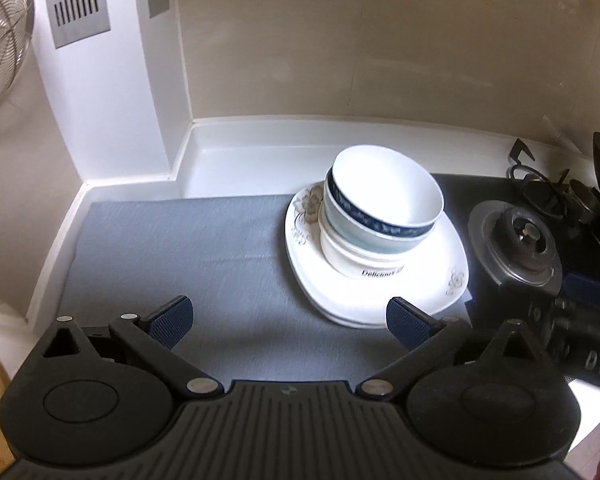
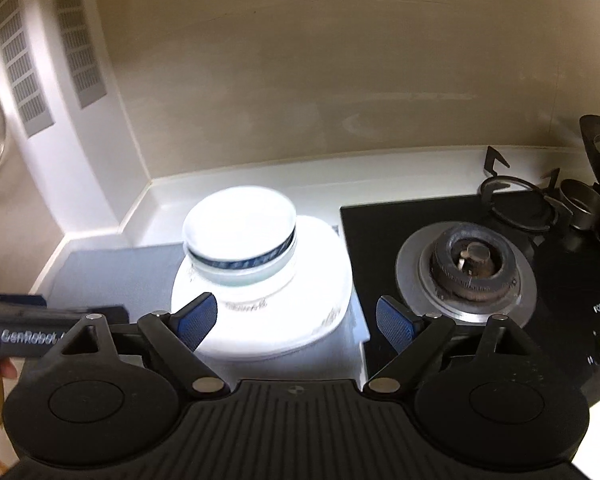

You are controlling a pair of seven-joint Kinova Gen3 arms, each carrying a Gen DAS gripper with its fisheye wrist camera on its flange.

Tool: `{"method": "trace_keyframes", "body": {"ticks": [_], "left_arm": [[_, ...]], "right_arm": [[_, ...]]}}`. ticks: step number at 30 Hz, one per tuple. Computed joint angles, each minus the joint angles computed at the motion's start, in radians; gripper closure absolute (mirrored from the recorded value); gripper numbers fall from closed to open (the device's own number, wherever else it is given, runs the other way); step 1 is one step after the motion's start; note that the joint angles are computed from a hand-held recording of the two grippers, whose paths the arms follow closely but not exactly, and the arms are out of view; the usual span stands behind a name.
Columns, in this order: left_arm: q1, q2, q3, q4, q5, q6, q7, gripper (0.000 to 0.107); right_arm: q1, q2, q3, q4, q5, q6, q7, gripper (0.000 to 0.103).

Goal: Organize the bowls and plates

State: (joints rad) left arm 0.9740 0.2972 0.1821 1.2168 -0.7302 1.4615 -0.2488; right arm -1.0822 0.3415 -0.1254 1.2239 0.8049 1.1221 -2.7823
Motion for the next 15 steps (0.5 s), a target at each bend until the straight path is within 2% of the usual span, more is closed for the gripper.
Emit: {"method": "trace_keyframes", "body": {"ticks": [4, 9, 12, 15], "left_arm": [[0.011, 0.032, -0.001, -0.056, 0.02, 0.08, -0.039, 0.005], [0.017, -0.013, -0.001, 0.005, 0.032, 0.013, 0.038, 0.005], [0.048, 0.017, 0.002, -0.036, -0.01, 0.088, 0.07, 0.005], [0.11, 0.036, -0.014, -0.04, -0.103, 0.137, 0.087, 0.005]], "right_arm": [[-0.016, -0.004, -0.014, 0.001, -0.024, 0.037, 0.004, 0.014], [-0.046, -0.012, -0.02, 0.009, -0.006, 0.073, -0.016, 0.014], [-0.061, -0.016, -0.022, 0.009, 0.02, 0.099, -0.029, 0.014], [-0.067, -0.023, -0.027, 0.019, 0.038, 0.109, -0.05, 0.013]]}}
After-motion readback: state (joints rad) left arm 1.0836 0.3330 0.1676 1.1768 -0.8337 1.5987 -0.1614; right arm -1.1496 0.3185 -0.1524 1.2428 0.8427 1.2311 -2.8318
